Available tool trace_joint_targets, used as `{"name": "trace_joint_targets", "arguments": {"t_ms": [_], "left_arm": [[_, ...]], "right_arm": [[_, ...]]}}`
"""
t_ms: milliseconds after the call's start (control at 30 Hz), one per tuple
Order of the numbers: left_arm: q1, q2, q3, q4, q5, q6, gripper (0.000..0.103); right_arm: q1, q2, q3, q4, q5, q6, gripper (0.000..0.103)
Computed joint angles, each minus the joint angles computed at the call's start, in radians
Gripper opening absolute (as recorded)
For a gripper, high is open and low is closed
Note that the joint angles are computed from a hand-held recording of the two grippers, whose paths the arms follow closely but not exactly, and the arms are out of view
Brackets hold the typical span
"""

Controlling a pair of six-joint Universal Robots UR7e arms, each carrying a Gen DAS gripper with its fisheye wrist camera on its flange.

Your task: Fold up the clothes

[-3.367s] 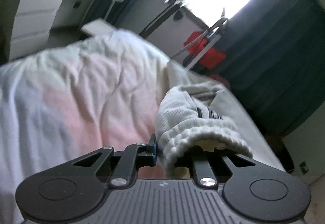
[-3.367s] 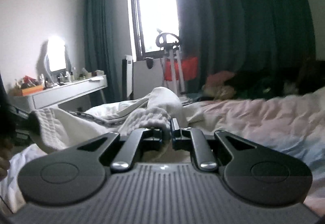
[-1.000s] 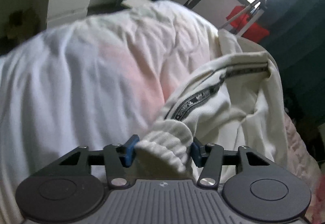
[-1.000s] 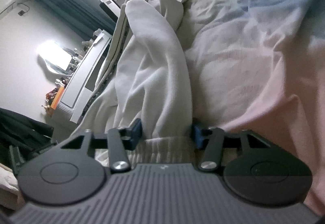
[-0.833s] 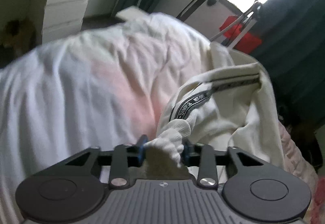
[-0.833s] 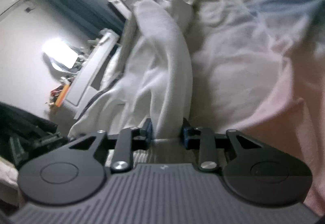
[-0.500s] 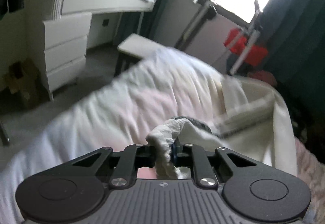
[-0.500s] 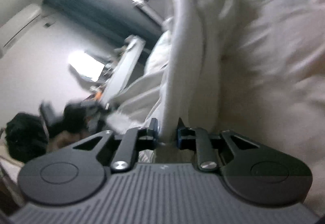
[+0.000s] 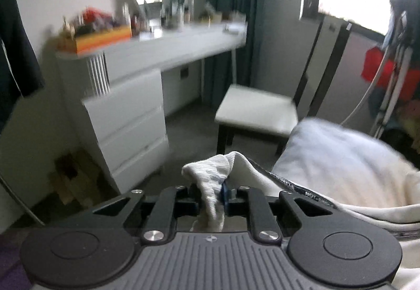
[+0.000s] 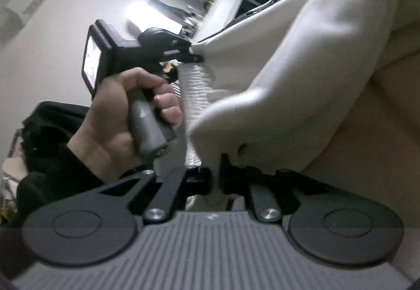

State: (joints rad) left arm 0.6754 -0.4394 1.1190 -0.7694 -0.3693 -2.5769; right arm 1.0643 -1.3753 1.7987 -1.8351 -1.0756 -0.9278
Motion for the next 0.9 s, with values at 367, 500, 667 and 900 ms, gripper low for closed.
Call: {"name": "trace_joint_targets", "arguments": {"t_ms": [367,500,667,900], "left_arm": [[-0.001,0.019,0.011,-0.149,-0.082,0.101,0.055],[-0.077,0.078,-0.072,-0.052,-0.095,-0.006,0.072],[-0.179,0.213,-0.276,0.103,-0.089,-0.04,0.081],[-0.282,0.415,-0.558,0.062,-0.031,0.132,0.082]], "right_arm": [[0.081,-0.019,-0.091,0.067,-0.153,-0.121,0.014],[0.074,-0.126,-0.073,0.068,-0.163,-0.24,0.025],[-0.001,-0.247,-0.081,0.069,-0.066,-0.382,0.09],[-0.172,-0.298,-0.227,0.132,0.062,-0.567,0.089]]}}
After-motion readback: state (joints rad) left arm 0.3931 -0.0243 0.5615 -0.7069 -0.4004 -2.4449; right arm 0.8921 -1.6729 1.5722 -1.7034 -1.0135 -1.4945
